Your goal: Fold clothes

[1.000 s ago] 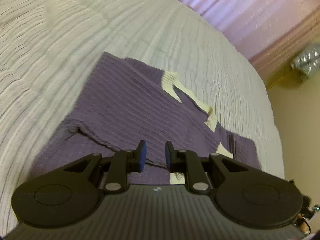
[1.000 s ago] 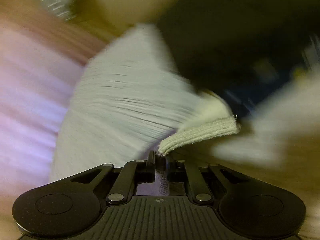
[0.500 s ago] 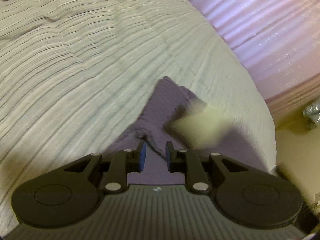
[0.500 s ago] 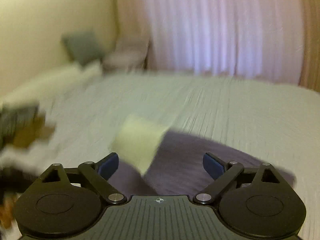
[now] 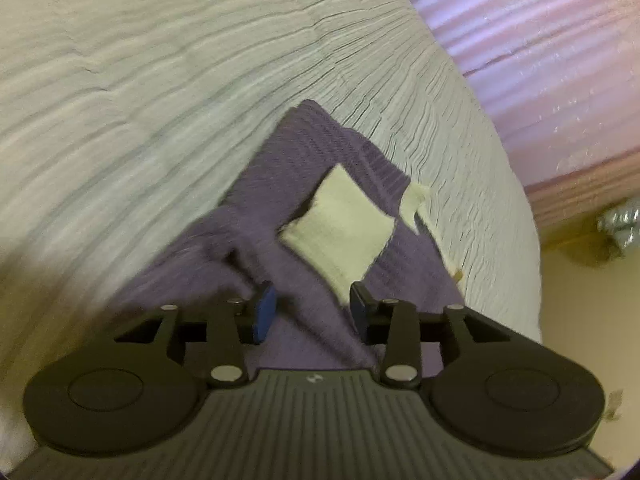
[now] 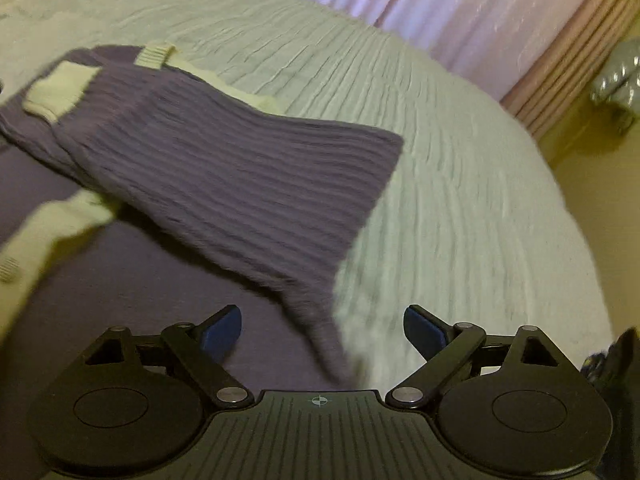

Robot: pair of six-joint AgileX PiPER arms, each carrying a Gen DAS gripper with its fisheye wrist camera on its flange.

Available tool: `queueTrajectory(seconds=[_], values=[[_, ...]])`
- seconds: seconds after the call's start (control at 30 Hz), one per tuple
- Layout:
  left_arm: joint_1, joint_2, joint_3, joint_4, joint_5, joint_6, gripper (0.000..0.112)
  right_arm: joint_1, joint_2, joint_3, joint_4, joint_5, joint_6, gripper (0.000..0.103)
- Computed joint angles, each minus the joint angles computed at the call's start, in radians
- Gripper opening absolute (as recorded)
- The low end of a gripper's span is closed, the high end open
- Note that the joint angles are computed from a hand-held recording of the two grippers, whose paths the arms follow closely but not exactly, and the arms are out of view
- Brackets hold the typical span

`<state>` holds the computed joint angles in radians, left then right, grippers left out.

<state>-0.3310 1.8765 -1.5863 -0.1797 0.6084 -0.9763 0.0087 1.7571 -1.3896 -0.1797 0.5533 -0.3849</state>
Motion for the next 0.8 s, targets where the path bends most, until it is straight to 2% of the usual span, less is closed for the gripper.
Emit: queueTrajectory(seconds=[0.1,0.2,0.23,0.3,0.33,0.4,0.53,0.57,0.63,0.73,0.8], values=[[0.003,0.079,-0.070,0.019,-0.005,-0.060,0.041,-0.008,0.046,-0.001,-0.008,-0.051,-0.048,0.080],[0.006,0.136,-0.099,0.047,-0.026,-0.127,0.041,0.000,0.059,0.039,-0.098,-0.115,-0.023,0.071],[0.004,0.148,-0.101,0.060,-0.040,-0.148,0.040,0.001,0.062,0.053,-0.121,-0.135,-0.010,0.065],[-0.008,0.162,-0.122,0.100,-0.039,-0.151,0.031,0.000,0.066,0.072,-0.128,-0.179,-0.017,0.060],[-0.015,0.164,-0.137,0.124,-0.026,-0.128,0.005,-0.001,0.065,0.080,-0.129,-0.196,-0.028,0.057],[-0.034,0.146,-0.130,0.195,-0.036,-0.127,0.006,-0.003,0.060,0.094,-0.123,-0.229,-0.061,0.054],[-0.077,0.030,-0.017,0.404,-0.150,-0.232,0.006,-0.034,0.055,0.101,0.123,-0.266,-0.342,0.025],[-0.091,-0.003,0.010,0.475,-0.170,-0.259,0.006,-0.043,0.048,0.108,0.183,-0.273,-0.397,0.024],[-0.110,-0.033,0.023,0.527,-0.135,-0.219,0.006,-0.050,0.057,0.098,0.189,-0.254,-0.392,0.023],[-0.095,0.038,-0.031,0.406,0.013,-0.064,0.006,-0.056,0.100,0.040,0.175,-0.163,-0.375,0.024],[-0.083,0.063,-0.022,0.373,0.009,-0.068,0.007,-0.061,0.110,0.010,0.217,-0.116,-0.454,0.024]])
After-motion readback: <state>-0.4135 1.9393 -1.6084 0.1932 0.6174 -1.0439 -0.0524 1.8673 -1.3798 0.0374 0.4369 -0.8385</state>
